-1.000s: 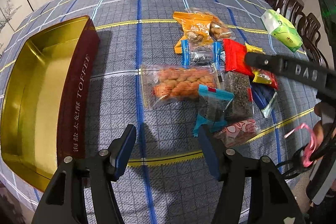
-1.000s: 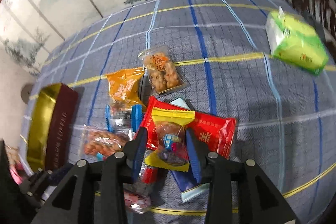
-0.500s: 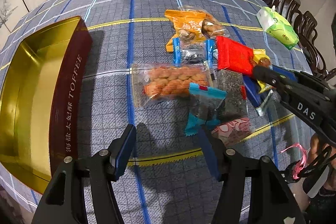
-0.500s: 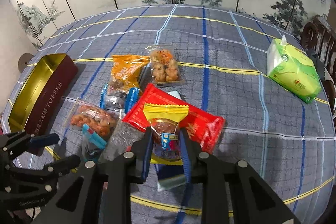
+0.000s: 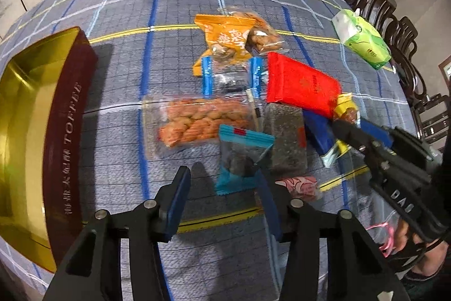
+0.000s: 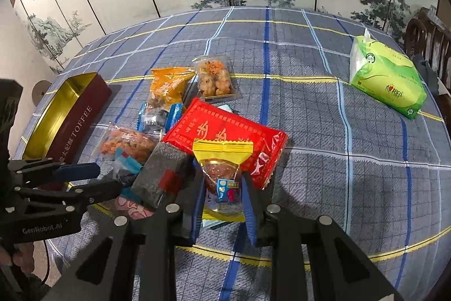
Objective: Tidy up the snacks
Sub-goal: 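Close the right gripper on the yellow-wrapped candy while the left gripper grasps the blue-wrapped candy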
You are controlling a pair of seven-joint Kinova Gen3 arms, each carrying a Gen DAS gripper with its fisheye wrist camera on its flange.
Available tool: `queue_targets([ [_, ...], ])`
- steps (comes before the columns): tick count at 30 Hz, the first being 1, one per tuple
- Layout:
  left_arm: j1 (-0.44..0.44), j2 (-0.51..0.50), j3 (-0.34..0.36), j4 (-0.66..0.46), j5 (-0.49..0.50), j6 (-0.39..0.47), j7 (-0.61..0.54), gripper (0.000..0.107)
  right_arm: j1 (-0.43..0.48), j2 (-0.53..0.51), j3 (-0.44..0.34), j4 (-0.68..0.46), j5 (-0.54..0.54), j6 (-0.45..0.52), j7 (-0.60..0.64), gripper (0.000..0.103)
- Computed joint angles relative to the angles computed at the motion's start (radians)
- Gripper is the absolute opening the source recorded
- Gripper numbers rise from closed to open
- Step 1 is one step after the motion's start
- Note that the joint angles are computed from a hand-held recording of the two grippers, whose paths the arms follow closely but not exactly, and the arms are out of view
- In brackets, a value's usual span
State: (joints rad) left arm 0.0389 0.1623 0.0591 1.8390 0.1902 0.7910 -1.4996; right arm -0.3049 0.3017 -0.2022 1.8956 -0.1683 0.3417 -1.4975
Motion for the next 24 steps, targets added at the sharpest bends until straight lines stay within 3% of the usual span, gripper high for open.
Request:
queue_targets([
  [10, -0.020, 0.033, 0.011, -0.023, 0.065, 0.003, -0.051, 0.041, 0.045, 0.015, -0.048, -0.005, -0.065, 0.003, 0.072, 0.025],
  [24, -0.052, 0.039, 0.010, -0.003, 0.130, -0.010, -0.152, 0.033, 0.041, 0.023, -0.042, -0.015, -0.091, 0.015, 0.099, 0.025],
])
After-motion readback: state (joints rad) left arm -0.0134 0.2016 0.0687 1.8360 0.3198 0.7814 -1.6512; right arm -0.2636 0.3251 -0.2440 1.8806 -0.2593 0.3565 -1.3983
